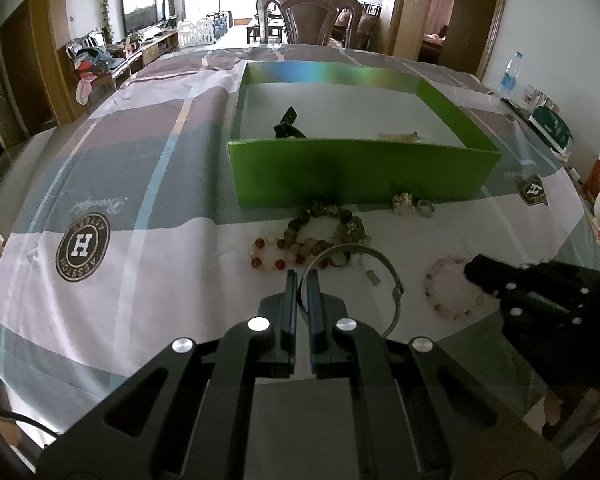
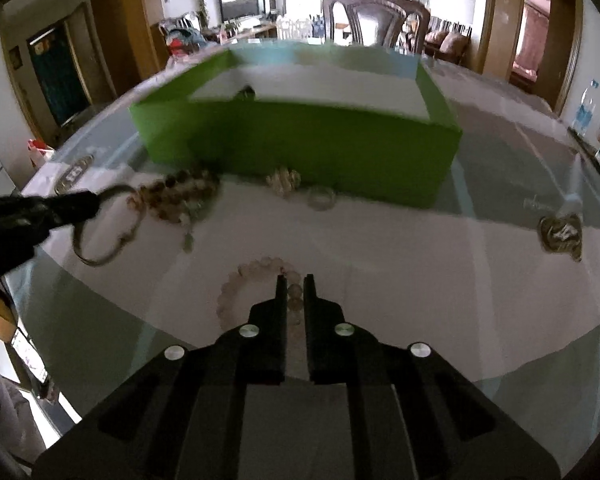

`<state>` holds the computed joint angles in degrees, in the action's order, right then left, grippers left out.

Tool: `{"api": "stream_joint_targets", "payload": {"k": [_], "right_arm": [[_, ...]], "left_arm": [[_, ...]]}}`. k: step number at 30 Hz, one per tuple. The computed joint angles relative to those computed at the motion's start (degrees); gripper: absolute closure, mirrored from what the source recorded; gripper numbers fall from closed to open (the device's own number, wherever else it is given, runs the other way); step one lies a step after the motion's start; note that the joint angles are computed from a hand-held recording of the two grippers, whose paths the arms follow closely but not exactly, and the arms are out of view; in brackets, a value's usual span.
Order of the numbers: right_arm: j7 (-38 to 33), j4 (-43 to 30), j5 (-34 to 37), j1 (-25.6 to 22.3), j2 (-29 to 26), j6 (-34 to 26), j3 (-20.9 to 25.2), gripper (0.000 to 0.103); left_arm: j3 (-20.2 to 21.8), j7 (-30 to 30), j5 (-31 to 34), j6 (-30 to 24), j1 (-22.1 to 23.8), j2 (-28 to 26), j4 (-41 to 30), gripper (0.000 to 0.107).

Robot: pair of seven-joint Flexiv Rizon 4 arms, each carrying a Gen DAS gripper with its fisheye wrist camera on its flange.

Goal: Organize jewelry
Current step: 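Carry the bracelet and bangle into the green box and open both tools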

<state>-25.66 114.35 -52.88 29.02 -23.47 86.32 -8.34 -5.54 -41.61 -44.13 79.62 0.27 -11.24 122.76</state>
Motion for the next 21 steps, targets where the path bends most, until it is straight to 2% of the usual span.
{"api": "stream_joint_targets", "payload": {"k": [5, 9, 12, 15, 17, 21], "right_arm": [[8.16, -0.98, -11.21, 2.68, 2.93, 3.06, -6.21, 0.095], [14.89, -4.35, -19.41, 1.61, 4.0, 4.63, -8.02, 0.095], [16.36, -7.52, -20.99, -0.66, 3.79, 5.55, -7.11, 0.095], [13.98, -11.96, -17.9, -2.88, 1.67, 2.5, -4.18, 0.095], [9.64, -15.23, -12.55, -4.86, -0.72, -0.83, -0.51, 0.095], [-1.67, -22.62, 0.96, -6.84, -7.2, -7.73, 5.09, 0.095]], "left_arm": [[-0.34, 1.44, -1.1, 0.27, 0.04, 0.75, -1.07, 0.102], [-0.51, 2.63, -2.46, 0.05, -0.02, 0.74, -4.33, 0.102], [0.49, -0.12, 0.47, -0.32, -0.42, -0.59, -8.14, 0.102], [1.52, -5.28, 5.96, -2.0, -0.6, -3.67, -14.03, 0.102], [4.43, -12.8, 13.6, -2.97, -2.2, -7.45, -19.58, 0.102], [7.5, -22.81, 23.15, -7.24, -3.48, -13.39, -28.18, 0.102]]}}
